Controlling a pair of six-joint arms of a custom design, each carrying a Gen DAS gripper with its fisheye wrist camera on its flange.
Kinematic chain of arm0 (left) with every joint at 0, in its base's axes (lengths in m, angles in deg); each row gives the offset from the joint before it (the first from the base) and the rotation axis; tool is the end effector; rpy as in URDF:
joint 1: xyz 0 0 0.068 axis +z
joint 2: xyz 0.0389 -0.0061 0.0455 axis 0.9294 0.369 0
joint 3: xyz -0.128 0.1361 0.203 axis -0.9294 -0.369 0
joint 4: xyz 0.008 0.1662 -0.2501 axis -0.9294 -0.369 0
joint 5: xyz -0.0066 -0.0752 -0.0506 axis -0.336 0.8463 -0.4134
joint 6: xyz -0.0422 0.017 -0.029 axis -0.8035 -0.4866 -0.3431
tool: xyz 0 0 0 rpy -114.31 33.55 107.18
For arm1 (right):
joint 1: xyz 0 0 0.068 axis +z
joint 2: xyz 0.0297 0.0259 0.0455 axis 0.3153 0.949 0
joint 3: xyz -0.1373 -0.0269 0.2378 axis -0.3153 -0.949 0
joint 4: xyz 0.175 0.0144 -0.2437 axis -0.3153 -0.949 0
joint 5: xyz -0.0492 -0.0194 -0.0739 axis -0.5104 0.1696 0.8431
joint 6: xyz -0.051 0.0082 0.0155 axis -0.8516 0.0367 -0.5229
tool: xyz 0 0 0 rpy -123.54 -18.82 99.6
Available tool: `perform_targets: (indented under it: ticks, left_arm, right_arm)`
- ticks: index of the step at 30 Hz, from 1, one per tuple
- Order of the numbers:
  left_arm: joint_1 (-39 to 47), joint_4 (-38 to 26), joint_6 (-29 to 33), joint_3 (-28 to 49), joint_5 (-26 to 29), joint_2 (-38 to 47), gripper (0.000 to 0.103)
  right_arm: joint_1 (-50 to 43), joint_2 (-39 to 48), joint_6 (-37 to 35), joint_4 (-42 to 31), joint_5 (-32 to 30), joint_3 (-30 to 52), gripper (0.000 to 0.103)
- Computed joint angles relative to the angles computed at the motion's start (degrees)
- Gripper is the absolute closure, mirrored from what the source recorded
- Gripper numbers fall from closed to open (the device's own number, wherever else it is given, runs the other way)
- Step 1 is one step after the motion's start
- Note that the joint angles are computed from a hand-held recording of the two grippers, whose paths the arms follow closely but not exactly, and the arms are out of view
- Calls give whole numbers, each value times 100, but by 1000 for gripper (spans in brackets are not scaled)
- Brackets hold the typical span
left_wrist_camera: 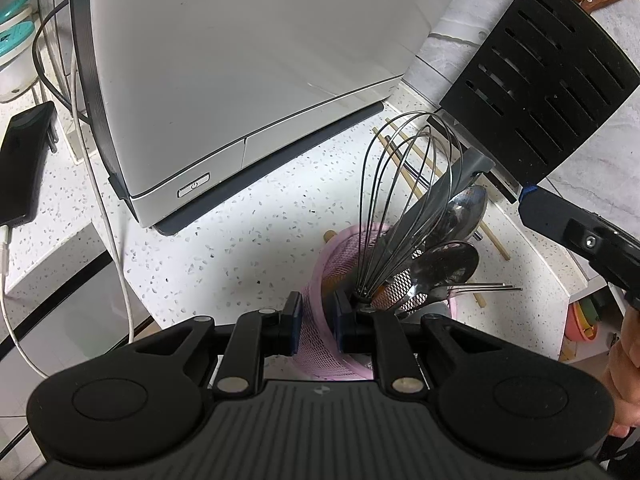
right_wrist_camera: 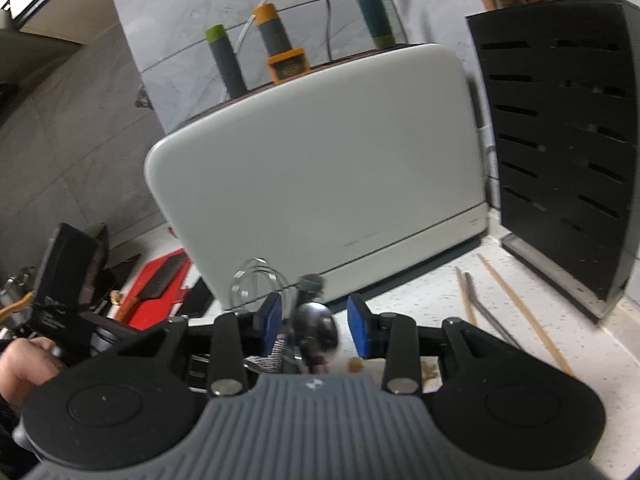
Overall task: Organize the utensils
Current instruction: 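Open the right tool, release the spoon, and return to the counter, then grasp the wooden chopstick with the right tool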
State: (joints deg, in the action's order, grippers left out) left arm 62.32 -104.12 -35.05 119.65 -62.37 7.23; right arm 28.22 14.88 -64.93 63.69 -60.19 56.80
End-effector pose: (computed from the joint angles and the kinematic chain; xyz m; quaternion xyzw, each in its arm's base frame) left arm 0.2197 -0.0265 0.2000 -0.1456 0.9474 -0.1198 0.2586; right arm 0.3105 0.0802 0.2355 -0.2731 0.8089 0.3752 0.3610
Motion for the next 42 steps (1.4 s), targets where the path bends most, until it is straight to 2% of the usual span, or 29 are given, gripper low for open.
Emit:
perform_targets:
  ticks: [4, 8, 14, 20, 22, 28, 32, 36, 42]
  left_arm:
    - [-5, 11, 15, -6, -16, 3, 86]
    - [-3, 17, 11, -8, -16, 5, 85]
    - [-4, 17, 29, -7, -45, 19, 83]
    - [-10, 15, 39, -3, -60, 30, 83]
    - [-20, 16, 39, -5, -76, 30, 83]
    - [-15, 13, 72, -24, -60, 0, 83]
    - [23, 22, 114, -24, -14, 7, 83]
    - [51, 28, 143, -28, 19, 2, 83]
    - [90, 27, 179, -47, 72, -35, 81]
  right_arm:
    - [-42, -14, -134, 86, 358, -76, 67]
    - [-65, -2, -189, 387, 993, -220, 53]
    - [-219, 609, -585, 715, 1895, -164, 54]
    - [-278, 1280, -513, 545, 2186, 105, 54]
    - [-139, 1299, -554, 586, 2486, 79, 54]
    - [-5, 1687, -902, 1299, 3322, 73, 61]
    - [-184, 2069, -1079, 1541, 3036, 245, 66]
    - [-181, 2392, -1139, 1495, 3043, 537, 81]
    - [-158, 2924, -1126, 1551, 3183, 890, 82]
